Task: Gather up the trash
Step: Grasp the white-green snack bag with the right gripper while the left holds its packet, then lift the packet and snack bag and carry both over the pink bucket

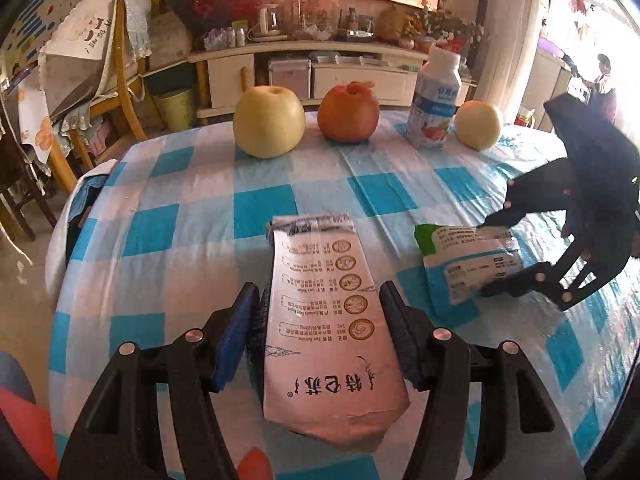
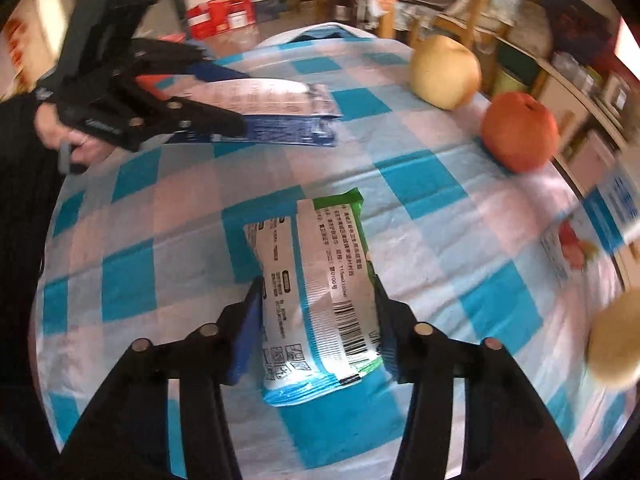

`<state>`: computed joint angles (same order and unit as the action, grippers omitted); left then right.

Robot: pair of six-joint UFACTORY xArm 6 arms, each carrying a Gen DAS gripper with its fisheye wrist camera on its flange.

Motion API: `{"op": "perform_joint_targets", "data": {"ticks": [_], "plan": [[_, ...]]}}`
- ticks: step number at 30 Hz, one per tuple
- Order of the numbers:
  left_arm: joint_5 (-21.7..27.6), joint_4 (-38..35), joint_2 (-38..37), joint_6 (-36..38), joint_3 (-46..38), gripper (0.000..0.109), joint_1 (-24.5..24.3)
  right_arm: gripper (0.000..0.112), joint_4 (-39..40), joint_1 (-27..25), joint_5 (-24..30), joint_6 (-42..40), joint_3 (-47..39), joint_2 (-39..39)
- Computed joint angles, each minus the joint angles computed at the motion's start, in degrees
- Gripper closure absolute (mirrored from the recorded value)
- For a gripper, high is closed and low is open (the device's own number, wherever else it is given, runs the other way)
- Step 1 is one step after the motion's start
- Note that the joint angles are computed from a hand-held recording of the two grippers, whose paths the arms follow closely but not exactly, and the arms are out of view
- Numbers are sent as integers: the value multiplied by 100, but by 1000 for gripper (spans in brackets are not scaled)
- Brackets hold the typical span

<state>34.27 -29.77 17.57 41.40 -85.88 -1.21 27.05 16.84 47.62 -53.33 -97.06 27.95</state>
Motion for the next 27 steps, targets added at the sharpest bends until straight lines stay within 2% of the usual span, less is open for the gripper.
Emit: {"op": "perform_joint_targets", "data": {"ticks": [4,7,12,18,19,20,22,25,27], "plan": [[-138,-82,-304,26,320,46,22,68,-322,203,-924,764,926,-550],[-280,-88,-560,10,586,57,51,70,-721,402,-1739,1592,1805,-1102],[-497,-169,-964,96,1056,60,72,71,-1096,630,-2791,2870,3015,-1913],[-371,-109,-994,412,1271,60,143,71,-1641,800,-3252,4060,3681,-2358],[-324,-10,-922,396,1223,52,146,71,-1596,812,-3306,4120,3733,-2392],[-489,329,-808,198,1208,39,99,71,-1441,836,-3379,4062,3785,-2420],[-727,315,-739,328,1219,29,16,70,-1389,866,-3476,4085,3843,-2443],[-637,-316,-525,898,959,18,-69,70,-1168,901,-3574,3916,3869,-2418],[-457,-105,-330,698,763,18,-71,70,-950,914,-3602,3736,3871,-2395]]}}
